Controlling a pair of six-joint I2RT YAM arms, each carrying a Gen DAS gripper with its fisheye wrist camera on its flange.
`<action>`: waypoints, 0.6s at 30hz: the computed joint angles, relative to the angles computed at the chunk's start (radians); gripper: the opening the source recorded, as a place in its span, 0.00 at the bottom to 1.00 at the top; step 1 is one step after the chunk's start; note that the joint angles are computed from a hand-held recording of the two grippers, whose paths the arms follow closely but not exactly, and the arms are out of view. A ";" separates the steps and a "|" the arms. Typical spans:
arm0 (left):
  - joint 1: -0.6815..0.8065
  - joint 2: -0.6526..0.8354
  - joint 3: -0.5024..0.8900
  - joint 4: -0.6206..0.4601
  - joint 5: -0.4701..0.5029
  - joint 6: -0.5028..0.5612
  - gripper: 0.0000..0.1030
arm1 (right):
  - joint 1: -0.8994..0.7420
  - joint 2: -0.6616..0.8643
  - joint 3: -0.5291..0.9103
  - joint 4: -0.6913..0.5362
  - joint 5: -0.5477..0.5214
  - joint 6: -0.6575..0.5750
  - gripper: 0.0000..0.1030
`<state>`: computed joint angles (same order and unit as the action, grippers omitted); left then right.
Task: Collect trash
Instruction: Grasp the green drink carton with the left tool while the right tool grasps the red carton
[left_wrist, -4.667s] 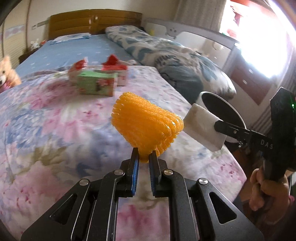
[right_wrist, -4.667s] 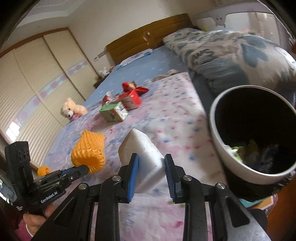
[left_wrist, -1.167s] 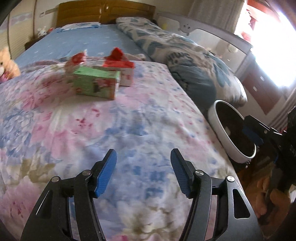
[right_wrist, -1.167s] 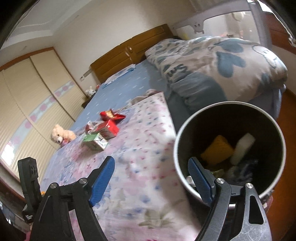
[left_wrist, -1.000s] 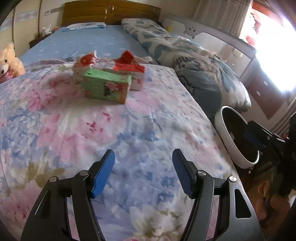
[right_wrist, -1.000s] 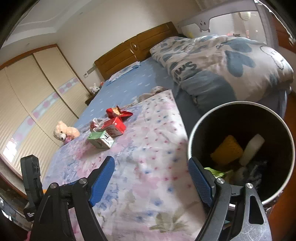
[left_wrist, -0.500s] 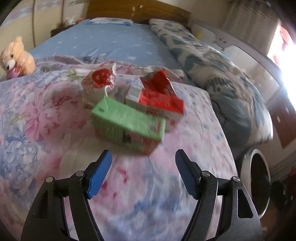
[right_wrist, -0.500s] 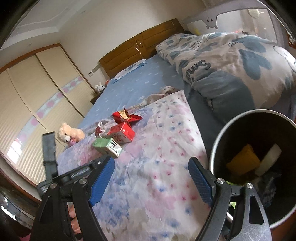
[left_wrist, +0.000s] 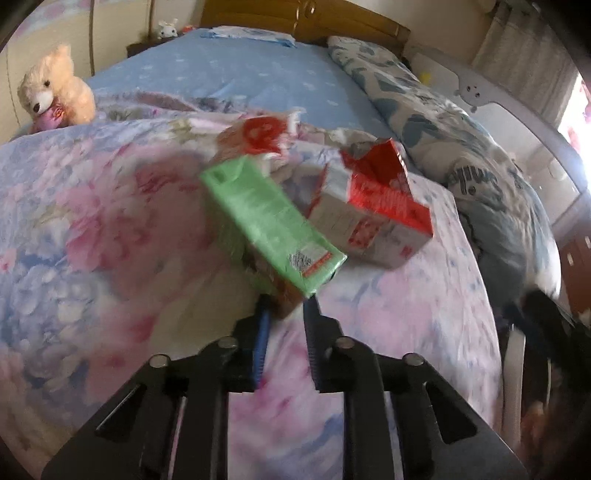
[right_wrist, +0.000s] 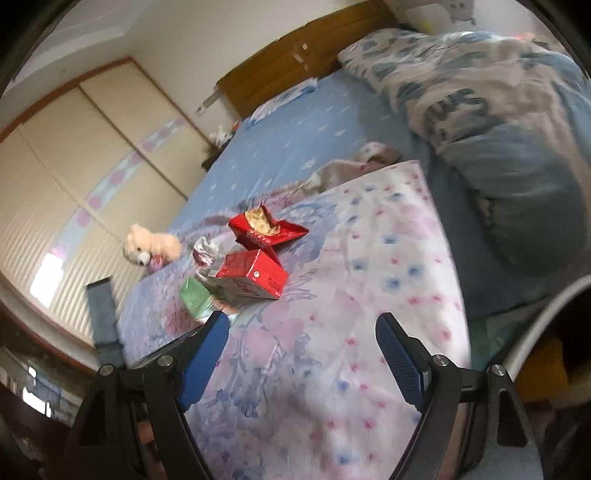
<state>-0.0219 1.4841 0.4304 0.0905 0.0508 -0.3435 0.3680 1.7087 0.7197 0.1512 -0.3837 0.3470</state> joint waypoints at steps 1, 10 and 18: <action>0.020 -0.024 -0.015 -0.017 0.023 0.030 0.07 | 0.012 0.030 0.031 -0.011 -0.004 -0.012 0.81; 0.130 -0.252 -0.174 -0.039 0.069 0.036 0.67 | 0.114 0.263 0.281 -0.081 0.016 -0.190 0.81; -0.043 0.040 0.030 0.049 -0.100 -0.107 0.76 | 0.063 0.206 0.257 -0.088 0.035 -0.147 0.81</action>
<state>-0.0651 1.5243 0.4609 0.1397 -0.0489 -0.4507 0.4312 1.9150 0.9769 0.0637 -0.3486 0.1997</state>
